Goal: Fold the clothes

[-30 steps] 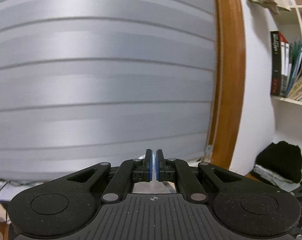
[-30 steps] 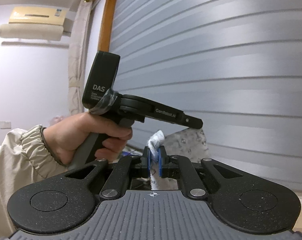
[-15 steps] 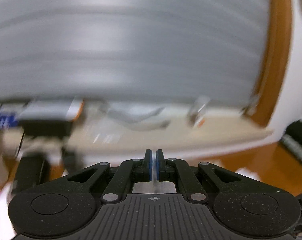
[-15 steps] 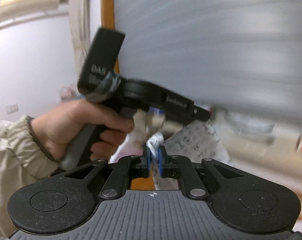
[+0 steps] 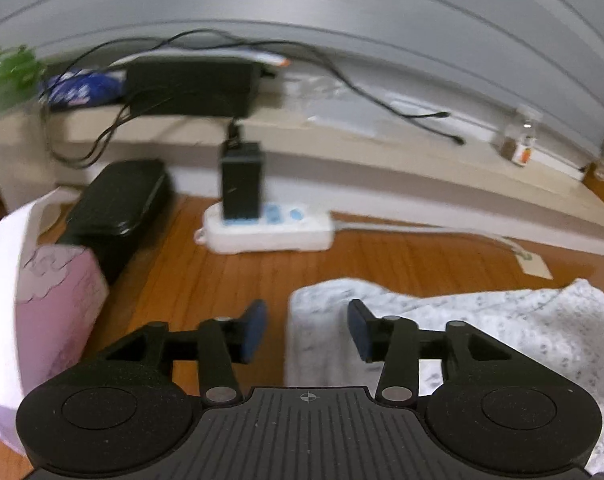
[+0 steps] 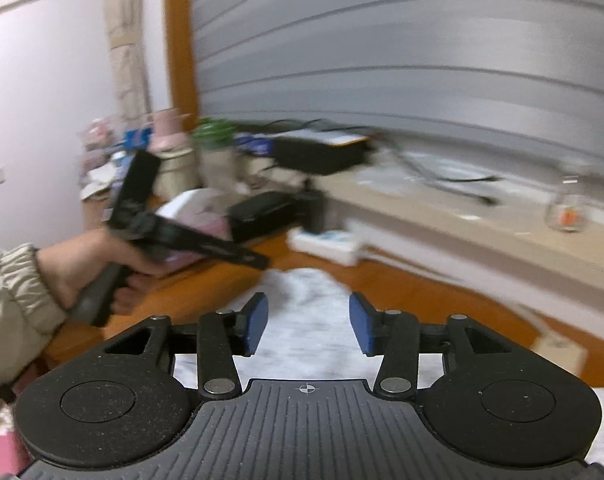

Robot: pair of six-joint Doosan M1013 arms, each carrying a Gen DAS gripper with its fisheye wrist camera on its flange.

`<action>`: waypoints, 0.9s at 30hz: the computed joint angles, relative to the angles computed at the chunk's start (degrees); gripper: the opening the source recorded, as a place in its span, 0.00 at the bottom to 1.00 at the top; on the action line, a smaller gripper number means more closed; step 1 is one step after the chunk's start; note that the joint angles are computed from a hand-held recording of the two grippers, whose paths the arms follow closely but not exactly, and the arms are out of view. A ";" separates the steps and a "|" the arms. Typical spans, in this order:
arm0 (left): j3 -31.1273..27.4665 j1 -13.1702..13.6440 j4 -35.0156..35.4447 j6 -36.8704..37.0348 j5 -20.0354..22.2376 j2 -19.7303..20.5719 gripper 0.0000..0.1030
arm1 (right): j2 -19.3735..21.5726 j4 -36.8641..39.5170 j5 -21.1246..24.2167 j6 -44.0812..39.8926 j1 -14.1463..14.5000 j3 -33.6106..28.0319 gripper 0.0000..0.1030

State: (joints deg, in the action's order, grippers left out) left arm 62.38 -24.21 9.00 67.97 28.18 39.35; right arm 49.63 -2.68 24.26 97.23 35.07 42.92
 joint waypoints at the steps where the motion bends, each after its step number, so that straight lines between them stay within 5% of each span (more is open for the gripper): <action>1: -0.28 -0.13 -1.17 1.39 -0.23 0.16 0.47 | -0.80 -2.72 -0.46 1.89 -0.35 1.32 0.45; 9: -3.07 -1.51 -4.84 6.89 0.27 2.52 0.52 | -11.75 -32.77 0.98 22.65 -2.87 17.06 0.46; 14: -1.70 -1.98 -5.29 7.32 -1.39 2.65 0.50 | -16.65 -40.56 4.46 28.94 -4.99 25.15 0.49; 18: 0.07 -1.97 -1.87 2.79 -3.59 2.03 0.51 | -17.42 -40.02 2.54 31.74 -6.52 29.29 0.50; 22: -0.52 -1.83 1.02 0.72 -2.11 2.28 0.47 | -16.02 -32.21 -4.61 28.26 -7.63 31.32 0.50; 23: -0.53 -1.87 2.27 0.09 -2.12 2.18 0.42 | -15.49 -29.02 -6.47 26.24 -7.85 31.61 0.50; 24: -0.53 -1.90 3.52 -0.54 -2.12 2.08 0.15 | -14.89 -25.46 -7.63 23.40 -7.91 31.53 0.50; 25: -0.54 -1.93 4.77 -1.17 -2.12 1.98 0.01 | -14.24 -21.74 -8.19 20.04 -7.83 31.14 0.50; 27: -0.56 -2.00 7.26 -2.42 -2.10 1.79 0.01 | -13.01 -15.02 -8.95 13.76 -7.65 30.25 0.50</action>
